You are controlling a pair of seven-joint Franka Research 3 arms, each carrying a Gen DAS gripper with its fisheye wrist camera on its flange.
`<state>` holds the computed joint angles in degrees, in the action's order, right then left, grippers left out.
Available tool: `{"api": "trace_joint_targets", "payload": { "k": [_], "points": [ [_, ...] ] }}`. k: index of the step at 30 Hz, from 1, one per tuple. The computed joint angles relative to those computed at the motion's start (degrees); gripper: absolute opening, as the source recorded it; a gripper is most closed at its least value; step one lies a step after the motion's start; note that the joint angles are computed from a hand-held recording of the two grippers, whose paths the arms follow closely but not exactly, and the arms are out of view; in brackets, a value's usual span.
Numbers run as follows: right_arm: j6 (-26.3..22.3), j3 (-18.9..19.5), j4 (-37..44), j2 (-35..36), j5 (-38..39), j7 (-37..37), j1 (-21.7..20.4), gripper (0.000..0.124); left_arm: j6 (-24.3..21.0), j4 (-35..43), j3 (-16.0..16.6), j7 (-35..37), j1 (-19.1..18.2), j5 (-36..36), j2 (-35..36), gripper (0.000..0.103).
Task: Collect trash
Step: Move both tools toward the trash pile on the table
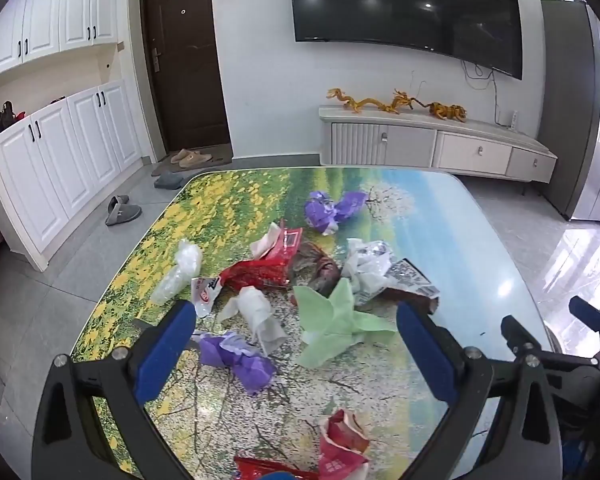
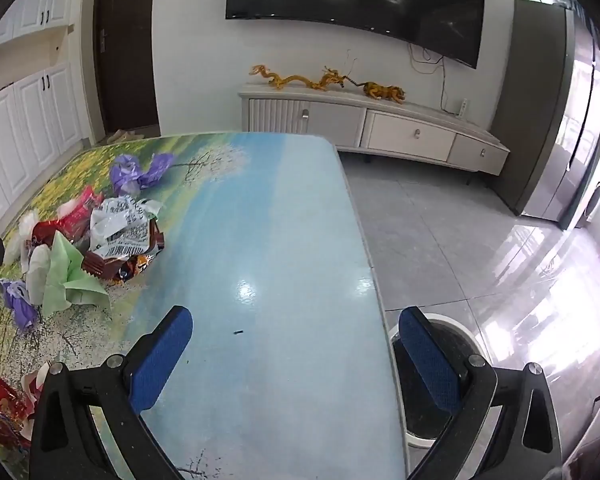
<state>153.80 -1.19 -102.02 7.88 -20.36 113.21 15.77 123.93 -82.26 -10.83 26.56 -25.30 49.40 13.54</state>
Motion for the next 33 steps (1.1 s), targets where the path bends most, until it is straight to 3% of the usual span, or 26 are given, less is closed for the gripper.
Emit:
{"api": "trace_joint_targets", "payload": {
  "k": [7,19,33],
  "points": [
    [3.37,0.08,-4.13,-4.70,-1.59,3.27,-1.37,0.103,-0.65,2.08,-0.04,-0.56,-1.35,1.59,0.36,0.101],
    [8.58,3.47,-11.60,-12.40,-8.13,11.44,-6.63,0.103,-1.16,0.88,-0.60,-5.19,-3.25,7.18,-1.48,0.101],
    [12.46,7.46,-15.98,-16.47,-9.64,14.08,-12.00,0.103,-2.06,-2.78,-2.40,-9.32,-3.62,9.73,-3.81,0.101]
  ]
}}
